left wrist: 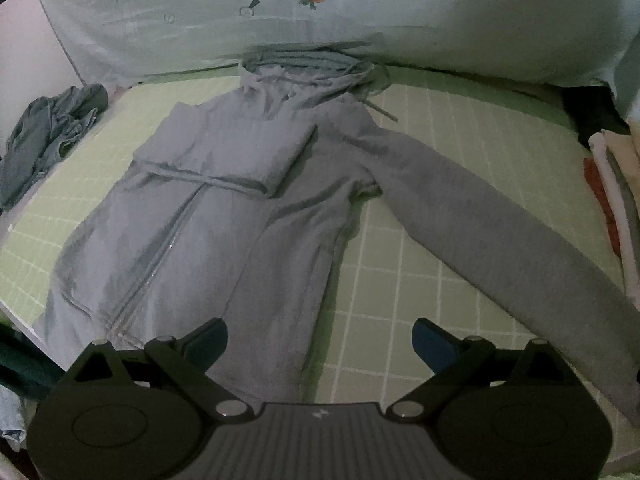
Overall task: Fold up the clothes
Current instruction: 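Grasp the other sleeve cuff with the right gripper and pull it straight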
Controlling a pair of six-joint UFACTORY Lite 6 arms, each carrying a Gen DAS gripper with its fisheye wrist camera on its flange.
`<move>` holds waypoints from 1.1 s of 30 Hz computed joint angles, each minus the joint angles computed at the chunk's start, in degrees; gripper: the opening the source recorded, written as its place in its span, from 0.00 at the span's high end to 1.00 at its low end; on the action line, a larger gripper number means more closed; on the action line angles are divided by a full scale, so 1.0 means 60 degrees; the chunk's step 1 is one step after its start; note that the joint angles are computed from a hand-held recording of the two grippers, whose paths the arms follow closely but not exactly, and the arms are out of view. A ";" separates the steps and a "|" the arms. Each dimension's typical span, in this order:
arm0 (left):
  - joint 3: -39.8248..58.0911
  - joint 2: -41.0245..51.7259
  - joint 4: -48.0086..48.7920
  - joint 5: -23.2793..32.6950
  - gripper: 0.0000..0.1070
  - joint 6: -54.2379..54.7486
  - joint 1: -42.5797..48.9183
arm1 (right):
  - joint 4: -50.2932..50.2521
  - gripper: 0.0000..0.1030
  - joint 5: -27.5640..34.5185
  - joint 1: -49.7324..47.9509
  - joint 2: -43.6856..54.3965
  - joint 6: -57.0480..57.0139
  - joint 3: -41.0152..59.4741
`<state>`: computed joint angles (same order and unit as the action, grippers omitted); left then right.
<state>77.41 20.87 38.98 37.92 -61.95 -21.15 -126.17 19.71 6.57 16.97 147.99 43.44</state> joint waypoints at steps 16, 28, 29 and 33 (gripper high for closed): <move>-0.0662 -0.0591 0.0073 -0.0180 0.08 -0.0080 0.0479 | -0.0858 0.82 -0.0365 0.0956 -0.0062 0.0320 0.0413; -0.1475 -0.1465 -0.0216 -0.0978 0.08 0.0743 0.2201 | 0.0911 0.87 -0.1071 0.0629 -0.0406 -0.1338 0.0725; -0.1487 -0.1486 -0.0325 -0.1088 0.08 0.0975 0.2468 | 0.1512 0.87 -0.1032 0.0803 -0.0382 -0.1804 0.0861; -0.1346 -0.1251 -0.1192 -0.1912 0.08 0.2676 0.4114 | 0.4204 0.88 -0.0634 0.1796 0.0181 -0.3830 0.1943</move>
<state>69.33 13.37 31.83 26.46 -45.89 3.53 -100.94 15.90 17.35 18.05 125.01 55.09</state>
